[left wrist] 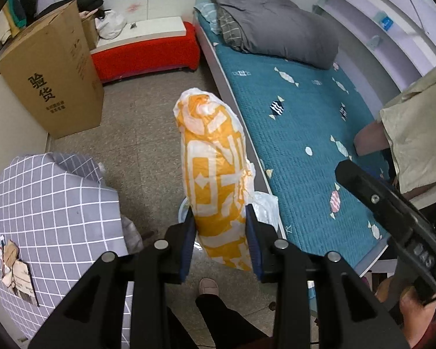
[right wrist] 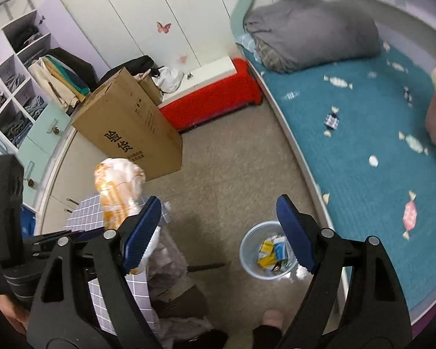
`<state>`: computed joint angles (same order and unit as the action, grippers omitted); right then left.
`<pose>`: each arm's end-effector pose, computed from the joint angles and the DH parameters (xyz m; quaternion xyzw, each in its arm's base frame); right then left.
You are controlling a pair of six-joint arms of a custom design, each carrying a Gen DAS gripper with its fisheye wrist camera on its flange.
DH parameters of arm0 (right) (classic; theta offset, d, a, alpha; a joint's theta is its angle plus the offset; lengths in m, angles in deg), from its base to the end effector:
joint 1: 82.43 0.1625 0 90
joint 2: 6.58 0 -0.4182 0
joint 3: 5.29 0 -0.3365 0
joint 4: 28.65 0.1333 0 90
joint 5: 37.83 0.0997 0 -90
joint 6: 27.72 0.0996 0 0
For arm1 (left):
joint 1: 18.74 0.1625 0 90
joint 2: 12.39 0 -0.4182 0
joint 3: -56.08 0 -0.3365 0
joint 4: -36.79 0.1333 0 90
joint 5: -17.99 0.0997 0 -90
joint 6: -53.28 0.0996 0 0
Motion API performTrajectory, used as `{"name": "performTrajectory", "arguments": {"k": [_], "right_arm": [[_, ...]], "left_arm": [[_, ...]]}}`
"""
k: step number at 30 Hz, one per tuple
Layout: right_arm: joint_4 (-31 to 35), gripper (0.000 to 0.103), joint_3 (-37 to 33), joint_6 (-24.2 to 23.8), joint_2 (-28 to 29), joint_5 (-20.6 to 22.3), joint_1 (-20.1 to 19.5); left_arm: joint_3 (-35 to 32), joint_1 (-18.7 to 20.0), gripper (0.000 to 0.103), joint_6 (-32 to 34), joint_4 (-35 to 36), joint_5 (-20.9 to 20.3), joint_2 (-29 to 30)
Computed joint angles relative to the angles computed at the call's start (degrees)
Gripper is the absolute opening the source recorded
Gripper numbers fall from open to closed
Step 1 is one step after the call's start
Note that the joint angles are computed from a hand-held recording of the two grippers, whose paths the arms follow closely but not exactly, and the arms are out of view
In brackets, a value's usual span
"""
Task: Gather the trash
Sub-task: 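Carry both items over the blue bucket and open both tools to drop them, then move both tools back over the table toward the remaining trash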
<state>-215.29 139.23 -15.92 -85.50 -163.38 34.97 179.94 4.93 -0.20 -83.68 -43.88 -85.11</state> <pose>0.2264 -0.2730 0.2484 0.0436 -0.9201 0.3387 0.1916 -0.2918 -0.3247 0.1824 0.1501 0.9434 -0.1196 0.2704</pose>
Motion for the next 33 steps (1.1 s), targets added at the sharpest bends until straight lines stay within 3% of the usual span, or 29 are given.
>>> {"name": "performTrajectory", "arguments": {"k": [13, 15, 19, 21, 27, 33], "right_arm": [[-0.8, 0.08, 2.4, 0.2, -5.5, -4.3, 0.6], [-1.2, 0.08, 2.9, 0.2, -6.6, -4.7, 0.2], [-1.4, 0.08, 3.5, 0.6, -8.2, -5.7, -0.1], [-1.1, 0.08, 3.9, 0.9, -9.2, -6.3, -0.1], [-1.0, 0.08, 4.1, 1.8, -9.1, -7.2, 1.5], [-2.0, 0.08, 3.4, 1.1, -7.3, -8.4, 5.0]], "left_arm": [[-2.2, -0.9, 0.034, 4.1, -4.4, -1.4, 5.8], [-2.4, -1.0, 0.036, 4.7, -5.2, -1.2, 6.4], [-2.7, -1.9, 0.064, 4.8, -6.3, 0.7, 7.6], [-2.8, -1.9, 0.069, 4.7, -6.6, 0.7, 7.8], [-1.4, -3.1, 0.071, 3.1, -7.4, 1.8, 6.5], [0.7, -6.7, 0.071, -1.0, -5.4, 5.8, 2.5]]}}
